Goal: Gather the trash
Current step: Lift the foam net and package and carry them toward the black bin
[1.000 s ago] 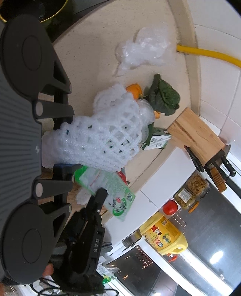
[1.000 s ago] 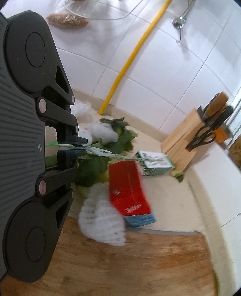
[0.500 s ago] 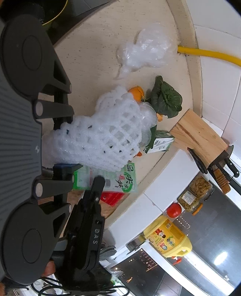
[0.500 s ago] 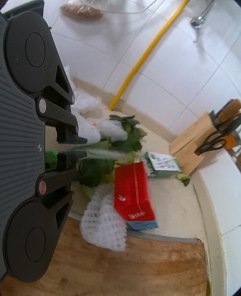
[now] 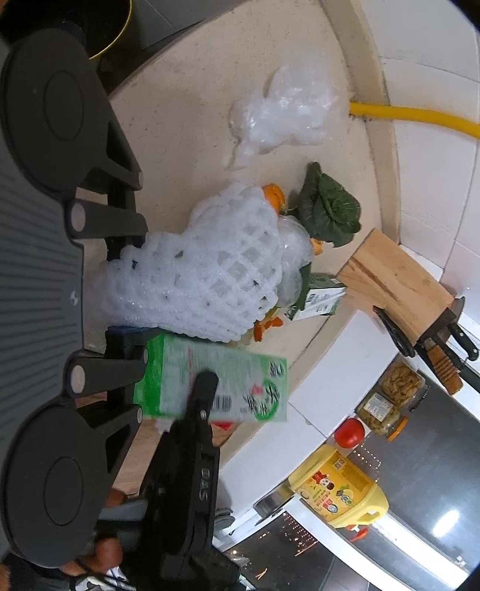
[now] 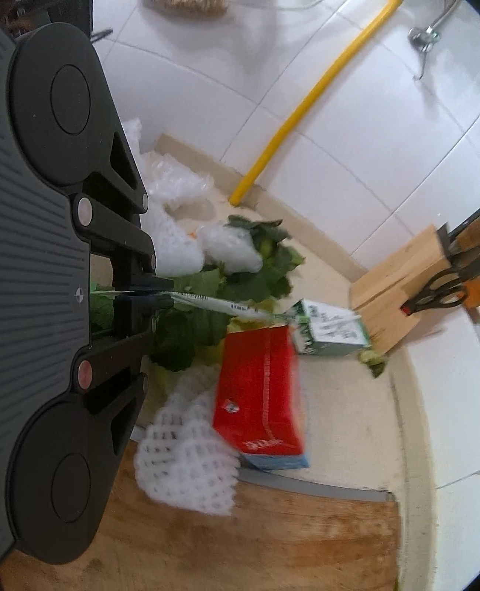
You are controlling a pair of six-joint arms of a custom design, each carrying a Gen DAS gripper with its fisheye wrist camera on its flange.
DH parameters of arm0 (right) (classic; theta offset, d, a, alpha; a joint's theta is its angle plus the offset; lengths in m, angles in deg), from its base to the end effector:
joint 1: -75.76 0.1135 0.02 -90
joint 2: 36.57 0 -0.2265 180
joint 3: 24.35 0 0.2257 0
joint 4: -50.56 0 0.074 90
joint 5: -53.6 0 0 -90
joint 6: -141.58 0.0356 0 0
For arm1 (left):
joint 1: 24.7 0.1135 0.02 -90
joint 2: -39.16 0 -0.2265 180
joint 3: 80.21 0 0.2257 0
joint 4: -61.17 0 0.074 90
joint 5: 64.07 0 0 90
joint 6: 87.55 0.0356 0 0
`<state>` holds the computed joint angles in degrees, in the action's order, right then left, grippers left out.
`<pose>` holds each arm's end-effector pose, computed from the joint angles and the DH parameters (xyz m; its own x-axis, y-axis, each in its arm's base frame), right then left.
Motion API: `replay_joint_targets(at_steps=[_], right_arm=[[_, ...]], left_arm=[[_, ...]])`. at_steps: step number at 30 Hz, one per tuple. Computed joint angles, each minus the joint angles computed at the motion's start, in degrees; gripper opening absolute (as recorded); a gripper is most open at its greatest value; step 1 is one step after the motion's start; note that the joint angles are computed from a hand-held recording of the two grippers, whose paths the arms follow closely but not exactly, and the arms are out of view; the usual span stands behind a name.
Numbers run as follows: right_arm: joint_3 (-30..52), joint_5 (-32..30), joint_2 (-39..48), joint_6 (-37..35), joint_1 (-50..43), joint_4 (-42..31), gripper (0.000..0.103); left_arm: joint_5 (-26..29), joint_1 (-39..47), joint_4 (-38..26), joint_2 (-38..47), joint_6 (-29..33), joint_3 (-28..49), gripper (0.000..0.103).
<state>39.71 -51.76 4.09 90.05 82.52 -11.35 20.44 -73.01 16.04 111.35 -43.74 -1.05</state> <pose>0.1380 0.0259 0.2833 -0.6828 0.5232 -0.5100 0.1346 0.7762 0.6159 0.1760 -0.1925 0.2889 -0.7848 -0.1989 -0.5870 0.1834 0.8302 -0.5265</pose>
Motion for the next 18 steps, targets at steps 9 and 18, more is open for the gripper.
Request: replay_joint_targets(at_steps=[9, 18], right_arm=[[4.0, -1.3, -0.5, -0.2, 3.6, 0.9, 0.004], [6.7, 1.9, 6.5, 0.7, 17.7, 5.5, 0.004]], left_arm=[[-3.8, 1.1, -3.9, -4.4, -0.3, 0.9, 0.022], [-9.8, 0.1, -9.0, -11.0, -4.7, -2.2, 0.022]])
